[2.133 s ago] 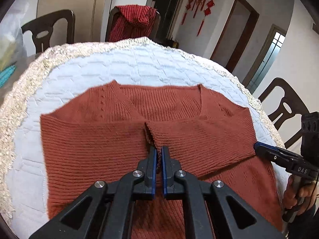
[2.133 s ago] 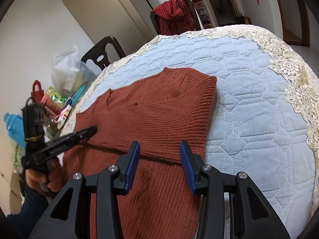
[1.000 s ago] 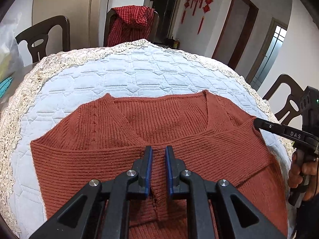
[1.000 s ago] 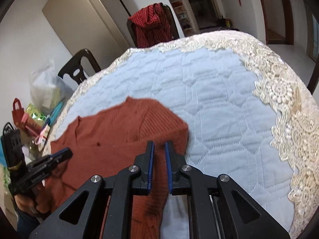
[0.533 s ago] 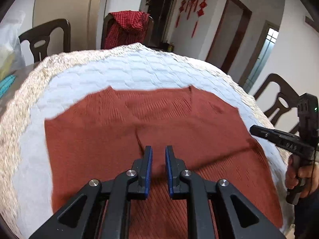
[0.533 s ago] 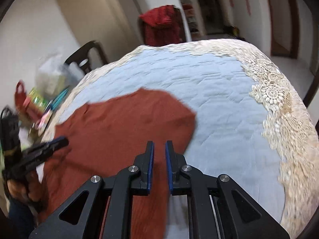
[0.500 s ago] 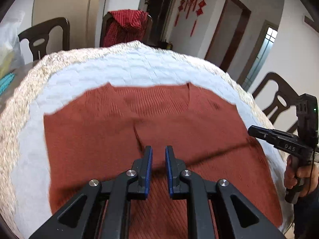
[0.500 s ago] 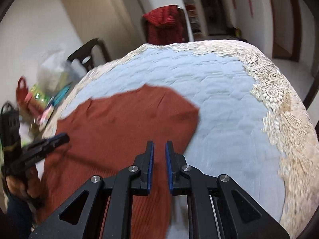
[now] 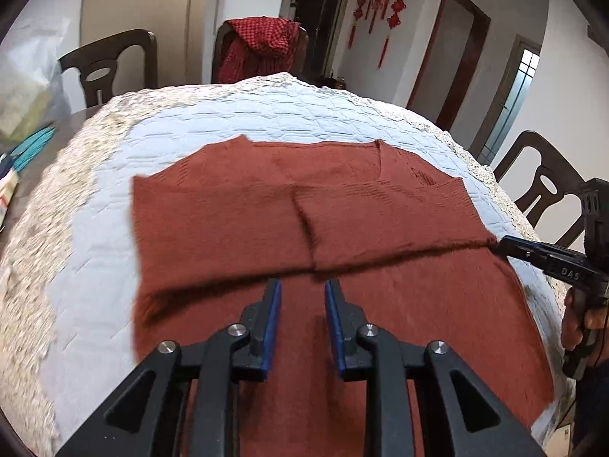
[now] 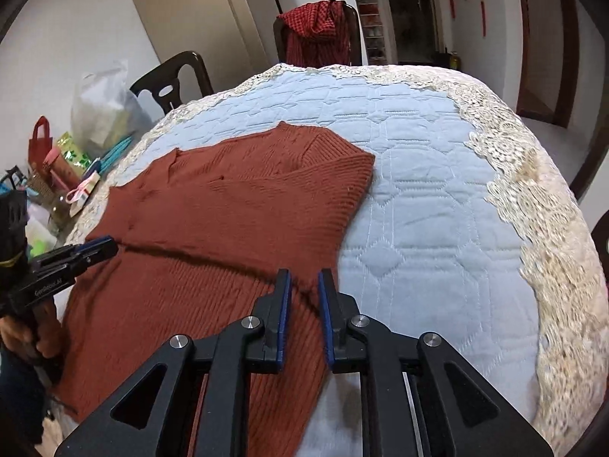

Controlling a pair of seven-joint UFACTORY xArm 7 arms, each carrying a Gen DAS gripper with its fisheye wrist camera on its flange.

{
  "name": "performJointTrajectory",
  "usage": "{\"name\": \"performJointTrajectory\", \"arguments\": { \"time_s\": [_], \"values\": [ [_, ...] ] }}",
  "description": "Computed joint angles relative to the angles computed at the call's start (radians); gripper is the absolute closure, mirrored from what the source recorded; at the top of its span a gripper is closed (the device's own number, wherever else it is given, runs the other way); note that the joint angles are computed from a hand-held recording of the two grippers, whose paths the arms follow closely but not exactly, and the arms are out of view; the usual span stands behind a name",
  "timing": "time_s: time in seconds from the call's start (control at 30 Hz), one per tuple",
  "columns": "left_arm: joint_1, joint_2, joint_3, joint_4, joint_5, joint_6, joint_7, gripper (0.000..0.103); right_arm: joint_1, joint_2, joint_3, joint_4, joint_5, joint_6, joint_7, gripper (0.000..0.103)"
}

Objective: Fold small clothes
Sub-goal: 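Open both grippers to release the folded sweater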

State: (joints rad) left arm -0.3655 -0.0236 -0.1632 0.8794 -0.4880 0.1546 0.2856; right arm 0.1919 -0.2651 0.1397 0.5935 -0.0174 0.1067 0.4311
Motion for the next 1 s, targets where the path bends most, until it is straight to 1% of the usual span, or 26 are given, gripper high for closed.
{"name": "performJointTrajectory", "arguments": {
  "time_s": [0.1, 0.17, 0.23, 0.27, 0.33, 0.4, 0.47, 0.5, 0.57, 0.67, 0.7, 0.8, 0.9, 0.97, 1.0],
  "values": [
    [0.001, -0.052, 0.015, -0.059, -0.012, -0.007, -0.007, 0.071, 0.007, -0.044, 0.004, -0.029, 0.003, 0.001, 0.003, 0.087],
    [-0.002, -0.076, 0.026, -0.089, -0.004, -0.002, -0.021, 0.071, 0.015, -0.069, 0.010, -0.050, 0.006, -0.006, 0.007, 0.081],
    [0.005, -0.100, 0.028, -0.126, 0.040, -0.004, -0.063, 0.071, 0.038, -0.075, 0.007, -0.061, 0.014, -0.014, -0.001, 0.073],
    [0.004, -0.110, 0.030, -0.142, 0.056, -0.010, -0.081, 0.071, 0.068, -0.075, -0.009, -0.067, 0.027, -0.015, -0.022, 0.072],
    [-0.013, -0.127, 0.047, -0.171, 0.052, -0.023, -0.084, 0.070, 0.085, -0.061, -0.012, -0.065, 0.033, -0.007, -0.041, 0.072],
    [-0.033, -0.144, 0.064, -0.194, 0.044, -0.041, -0.081, 0.070, 0.059, -0.049, 0.018, -0.067, 0.013, 0.014, -0.027, 0.072],
    [-0.016, -0.152, 0.050, -0.207, 0.096, -0.050, -0.135, 0.070, 0.054, -0.055, 0.022, -0.086, 0.008, -0.009, -0.021, 0.072],
    [-0.014, -0.156, 0.048, -0.212, 0.116, -0.052, -0.156, 0.070, 0.059, -0.060, 0.017, -0.086, 0.013, -0.003, -0.020, 0.072],
    [-0.001, -0.172, 0.037, -0.224, 0.167, -0.052, -0.206, 0.070, 0.042, -0.074, 0.036, -0.088, 0.004, 0.010, 0.002, 0.072],
    [-0.041, -0.197, 0.066, -0.245, 0.166, -0.061, -0.208, 0.068, 0.015, -0.106, 0.073, -0.098, -0.031, 0.026, 0.039, 0.072],
    [-0.042, -0.205, 0.065, -0.255, 0.176, -0.065, -0.219, 0.067, 0.015, -0.119, 0.080, -0.105, -0.038, 0.029, 0.048, 0.072],
    [-0.042, -0.225, 0.061, -0.278, 0.207, -0.069, -0.259, 0.066, 0.053, -0.152, 0.065, -0.135, -0.022, 0.028, 0.056, 0.072],
    [-0.044, -0.248, 0.063, -0.303, 0.232, -0.069, -0.289, 0.063, 0.064, -0.180, 0.070, -0.162, -0.017, 0.028, 0.073, 0.072],
    [-0.050, -0.261, 0.067, -0.320, 0.244, -0.073, -0.302, 0.061, 0.083, -0.198, 0.064, -0.187, -0.007, 0.022, 0.079, 0.070],
    [-0.044, -0.268, 0.061, -0.331, 0.255, -0.075, -0.317, 0.061, 0.087, -0.205, 0.066, -0.199, -0.006, 0.012, 0.083, 0.067]
  ]
}}
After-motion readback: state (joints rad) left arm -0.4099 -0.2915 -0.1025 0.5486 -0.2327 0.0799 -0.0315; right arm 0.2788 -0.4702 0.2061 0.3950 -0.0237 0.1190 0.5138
